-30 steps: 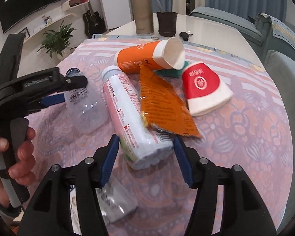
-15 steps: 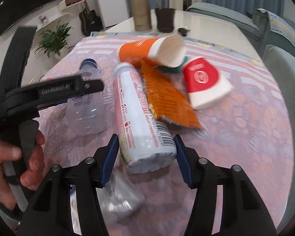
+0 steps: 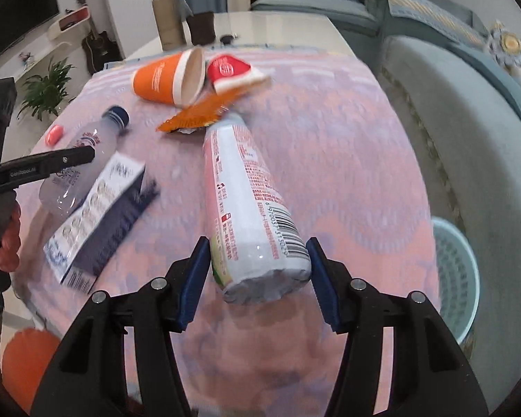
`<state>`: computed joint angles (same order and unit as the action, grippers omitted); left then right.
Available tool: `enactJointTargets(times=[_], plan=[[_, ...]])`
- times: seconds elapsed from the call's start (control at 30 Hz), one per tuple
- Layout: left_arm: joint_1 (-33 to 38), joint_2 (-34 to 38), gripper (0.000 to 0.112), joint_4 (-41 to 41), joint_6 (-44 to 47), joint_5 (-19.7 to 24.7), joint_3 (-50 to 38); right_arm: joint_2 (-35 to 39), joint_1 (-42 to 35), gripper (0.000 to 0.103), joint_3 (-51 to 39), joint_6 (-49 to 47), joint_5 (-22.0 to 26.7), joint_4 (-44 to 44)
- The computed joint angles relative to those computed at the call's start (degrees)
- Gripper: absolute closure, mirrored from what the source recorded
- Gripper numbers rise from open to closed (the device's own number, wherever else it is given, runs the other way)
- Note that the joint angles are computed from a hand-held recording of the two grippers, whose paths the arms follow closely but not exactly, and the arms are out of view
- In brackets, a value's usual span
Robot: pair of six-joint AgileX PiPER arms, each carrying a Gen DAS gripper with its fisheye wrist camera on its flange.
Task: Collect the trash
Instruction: 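Grasp the white bottle with the right gripper while the left grasps the clear plastic bottle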
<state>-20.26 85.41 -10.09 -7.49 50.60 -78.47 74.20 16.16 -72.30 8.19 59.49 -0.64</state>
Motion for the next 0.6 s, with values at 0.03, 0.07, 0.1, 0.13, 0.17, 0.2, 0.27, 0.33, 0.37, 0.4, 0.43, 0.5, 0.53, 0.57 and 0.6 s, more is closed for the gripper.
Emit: enactJointTargets(times=[0.03,0.07,0.1,0.13,0.17,0.2,0.27,0.33,0.37,0.4,0.43,0.5,0.53,0.57,0.6], plan=[[0.1,-0.2,0.052,-0.4,0.1,0.6,0.0,-0.8,0.2,0.051,1.4,0.5,-0.1,0.3],[0.0,-0.3,0.052,-0.3,0.0,0.8,0.0,-1.0,0.5,0.051,1.9,0.9,0.0,0.3],[-0.2,-0.2,0.052,0.2,-0.6,1.0,-0.2,-1.1,0.9,0.051,2.0,1.4,0.0,0.3],[-0.6,-0.1,0.052,1.0,-1.4,1.0,-0.4,-1.1,1.0,0.051,2.2,1.4,-0.1,0.7],[-0.7,-0.1,0.052,1.4,-1.9,1.1,-0.4,-0.5,0.7,0.051,1.6,1.0,0.3,1.6],[-1.2,0.1,0.052,2.3,-2.9,1.2,-0.7,-0.3,0.7,0.051,1.2,0.9,0.8,2.0],[-1.9,0.6,0.051,4.1,-5.2,1.5,-1.1,0.7,-0.1,0.046,-0.3,-0.3,1.6,3.8],[-2.5,1.5,0.048,5.5,-7.2,2.1,-1.9,1.7,-0.8,0.036,-2.0,-0.7,1.8,5.1],[-2.8,2.0,0.045,6.1,-8.2,2.3,-2.0,2.5,-0.7,0.036,-2.9,-0.4,1.9,5.1],[-2.9,2.4,0.043,6.5,-8.8,2.6,-2.1,3.2,-0.6,0.036,-3.8,-0.2,1.8,5.0],[-3.3,2.9,0.042,7.3,-9.9,3.2,-2.3,4.5,-0.4,0.036,-5.2,0.4,2.0,4.7],[-3.8,3.3,0.042,8.0,-11.2,3.4,-2.1,6.8,-0.4,0.036,-7.1,1.6,2.4,4.3],[-4.5,3.2,0.043,9.4,-12.2,3.1,-1.8,7.8,-0.5,0.036,-7.9,2.0,2.7,4.3],[-5.1,3.3,0.048,10.9,-13.1,3.2,-1.9,9.7,-0.6,0.036,-9.4,2.7,3.5,4.4],[-5.5,3.3,0.049,11.9,-13.6,3.3,-1.9,10.7,-0.6,0.036,-10.0,2.9,3.6,4.4]])
